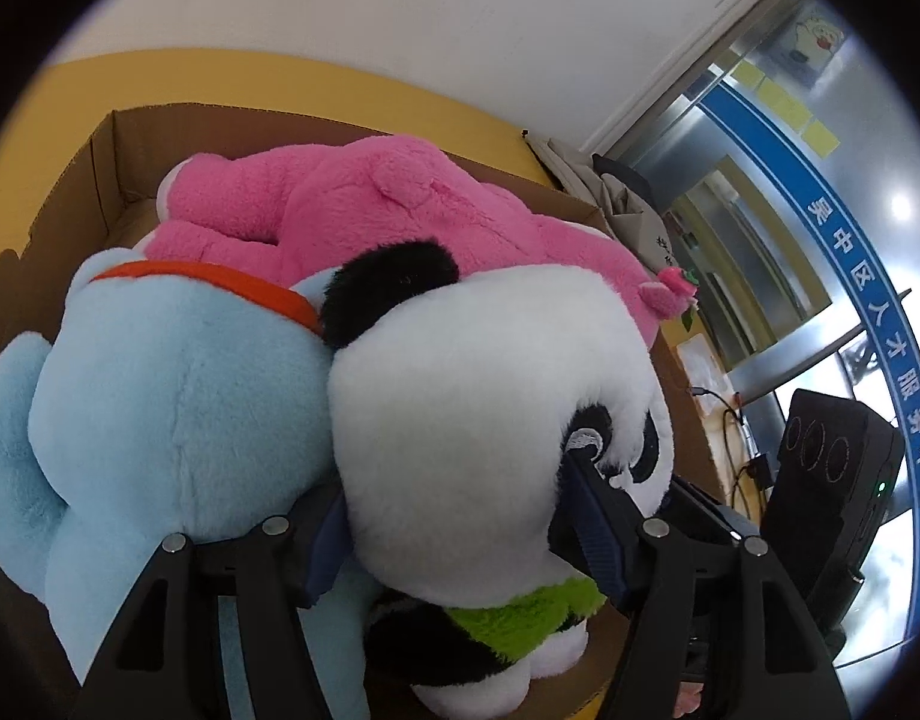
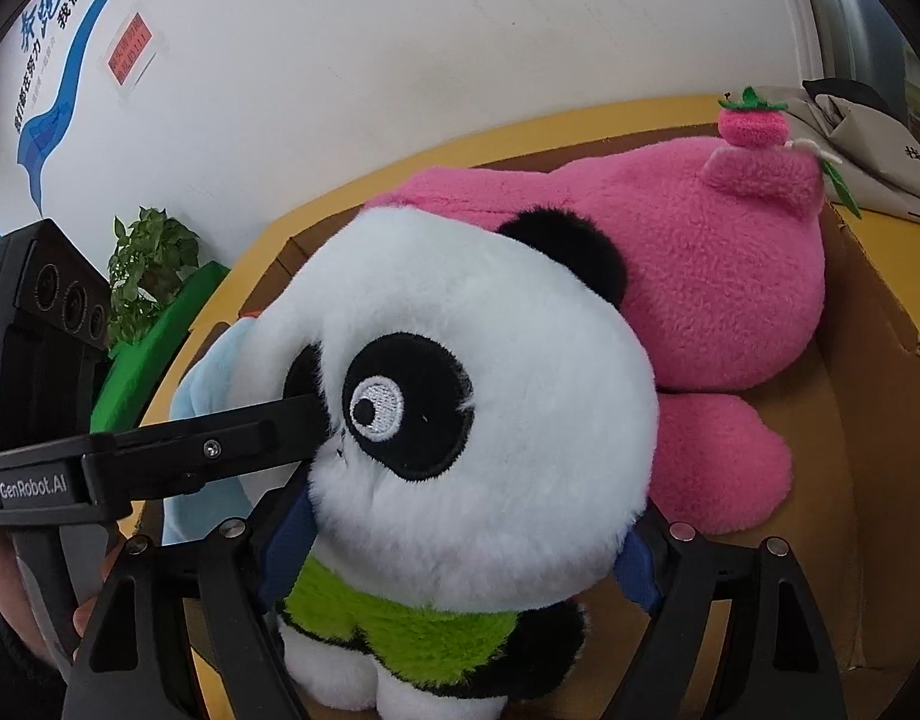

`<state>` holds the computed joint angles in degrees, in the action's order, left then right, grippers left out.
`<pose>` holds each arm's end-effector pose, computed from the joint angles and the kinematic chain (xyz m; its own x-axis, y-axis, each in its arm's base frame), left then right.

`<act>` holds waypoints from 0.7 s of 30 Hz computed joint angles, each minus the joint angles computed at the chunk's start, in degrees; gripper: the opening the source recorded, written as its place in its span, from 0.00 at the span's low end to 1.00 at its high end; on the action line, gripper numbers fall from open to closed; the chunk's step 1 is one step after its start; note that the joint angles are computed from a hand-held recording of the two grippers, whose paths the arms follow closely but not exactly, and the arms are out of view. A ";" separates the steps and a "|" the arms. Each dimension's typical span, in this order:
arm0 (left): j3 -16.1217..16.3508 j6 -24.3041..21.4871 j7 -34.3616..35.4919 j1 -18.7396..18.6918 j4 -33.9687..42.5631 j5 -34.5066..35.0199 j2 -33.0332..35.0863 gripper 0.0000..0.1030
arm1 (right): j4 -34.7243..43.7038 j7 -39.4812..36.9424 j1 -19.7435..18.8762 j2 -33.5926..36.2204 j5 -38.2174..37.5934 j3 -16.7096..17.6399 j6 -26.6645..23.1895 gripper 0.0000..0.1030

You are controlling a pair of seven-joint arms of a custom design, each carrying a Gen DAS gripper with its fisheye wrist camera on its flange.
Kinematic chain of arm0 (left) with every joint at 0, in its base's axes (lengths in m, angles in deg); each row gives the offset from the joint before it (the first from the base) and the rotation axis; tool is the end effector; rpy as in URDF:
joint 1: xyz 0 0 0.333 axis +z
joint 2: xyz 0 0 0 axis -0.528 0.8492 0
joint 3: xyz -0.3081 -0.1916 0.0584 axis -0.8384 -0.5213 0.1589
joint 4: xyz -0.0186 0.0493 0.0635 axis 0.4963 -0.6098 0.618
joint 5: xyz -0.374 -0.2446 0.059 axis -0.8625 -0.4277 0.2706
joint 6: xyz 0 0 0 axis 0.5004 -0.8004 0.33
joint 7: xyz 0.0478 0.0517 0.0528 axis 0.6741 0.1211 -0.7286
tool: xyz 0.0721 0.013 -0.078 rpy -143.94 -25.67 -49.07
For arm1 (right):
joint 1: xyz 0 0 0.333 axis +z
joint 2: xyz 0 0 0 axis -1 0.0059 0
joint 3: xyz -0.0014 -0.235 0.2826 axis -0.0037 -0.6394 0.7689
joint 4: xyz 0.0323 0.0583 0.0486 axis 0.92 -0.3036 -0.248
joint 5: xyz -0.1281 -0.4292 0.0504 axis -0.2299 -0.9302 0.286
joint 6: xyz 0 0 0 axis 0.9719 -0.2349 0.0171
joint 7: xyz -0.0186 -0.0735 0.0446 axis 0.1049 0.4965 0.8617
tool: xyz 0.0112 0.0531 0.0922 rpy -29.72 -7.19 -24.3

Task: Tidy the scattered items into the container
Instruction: 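Lift the panda with both grippers and carry it over the box, then lower the panda into the box beside the elephant and open both grippers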

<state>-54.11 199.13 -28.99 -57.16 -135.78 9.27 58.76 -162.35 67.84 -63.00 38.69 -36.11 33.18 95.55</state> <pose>0.3781 -0.3218 0.5137 -0.0271 -0.8813 0.4718 -0.8421 -0.2342 -0.4858 0.4785 0.3925 0.4933 0.1451 -0.9094 -0.3897 -0.7812 0.1364 -0.6092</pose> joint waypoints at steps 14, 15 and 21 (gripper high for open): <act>-5.08 -5.26 -11.05 -2.67 -8.33 3.88 -11.55 0.68 | -2.74 12.26 -0.50 -7.48 -13.88 7.22 -20.42 0.95; -5.66 -5.43 -12.14 -2.67 -8.58 4.00 -11.49 0.68 | -2.26 12.39 0.16 -7.38 -14.39 7.44 -22.66 0.94; -8.73 -8.71 -16.80 -2.85 -8.82 7.58 -13.77 0.67 | -3.79 14.69 2.35 -9.25 -14.70 7.28 -24.81 0.94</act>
